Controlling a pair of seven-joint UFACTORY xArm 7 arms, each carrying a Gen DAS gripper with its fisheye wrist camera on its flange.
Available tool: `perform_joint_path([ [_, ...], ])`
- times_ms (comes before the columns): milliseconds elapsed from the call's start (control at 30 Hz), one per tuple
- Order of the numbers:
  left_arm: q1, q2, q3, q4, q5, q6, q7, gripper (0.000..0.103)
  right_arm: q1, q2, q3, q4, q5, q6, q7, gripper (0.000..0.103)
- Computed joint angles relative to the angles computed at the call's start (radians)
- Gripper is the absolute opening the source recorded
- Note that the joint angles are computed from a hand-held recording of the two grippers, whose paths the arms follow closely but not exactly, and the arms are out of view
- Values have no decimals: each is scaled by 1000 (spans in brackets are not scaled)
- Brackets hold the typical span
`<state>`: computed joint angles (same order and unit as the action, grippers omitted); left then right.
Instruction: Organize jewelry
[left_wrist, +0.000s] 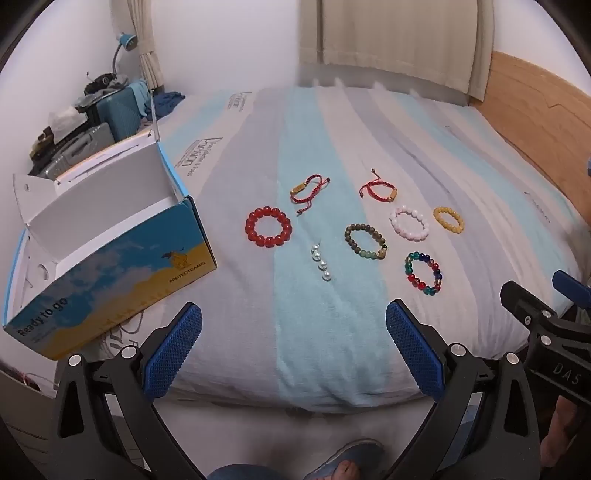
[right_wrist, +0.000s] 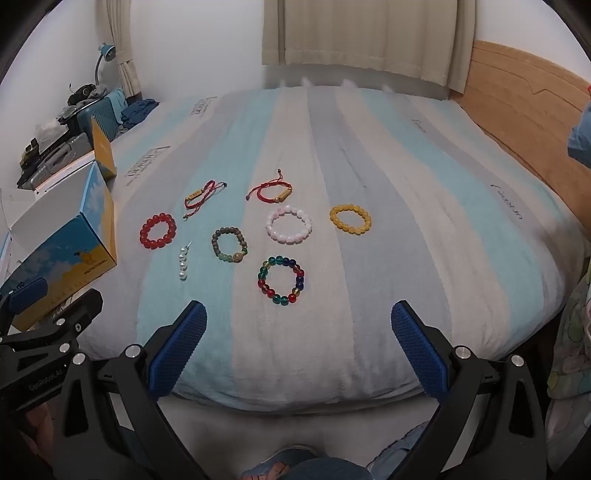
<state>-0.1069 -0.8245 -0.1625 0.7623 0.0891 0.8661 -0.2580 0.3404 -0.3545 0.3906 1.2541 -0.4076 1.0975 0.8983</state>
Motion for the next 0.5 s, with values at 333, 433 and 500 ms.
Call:
perform_joint_path([
  [333, -2, -3, 6, -5, -2, 4, 6, 97, 0, 2, 8, -9, -14, -14, 16, 96],
  [433, 0, -5, 5, -9, -1, 6, 5, 97, 1, -3, 6, -22, -21, -29, 25, 96],
  [500, -2, -6, 7, -12, -2, 8, 6, 97, 1, 1, 8, -11, -22, -19, 19, 96],
])
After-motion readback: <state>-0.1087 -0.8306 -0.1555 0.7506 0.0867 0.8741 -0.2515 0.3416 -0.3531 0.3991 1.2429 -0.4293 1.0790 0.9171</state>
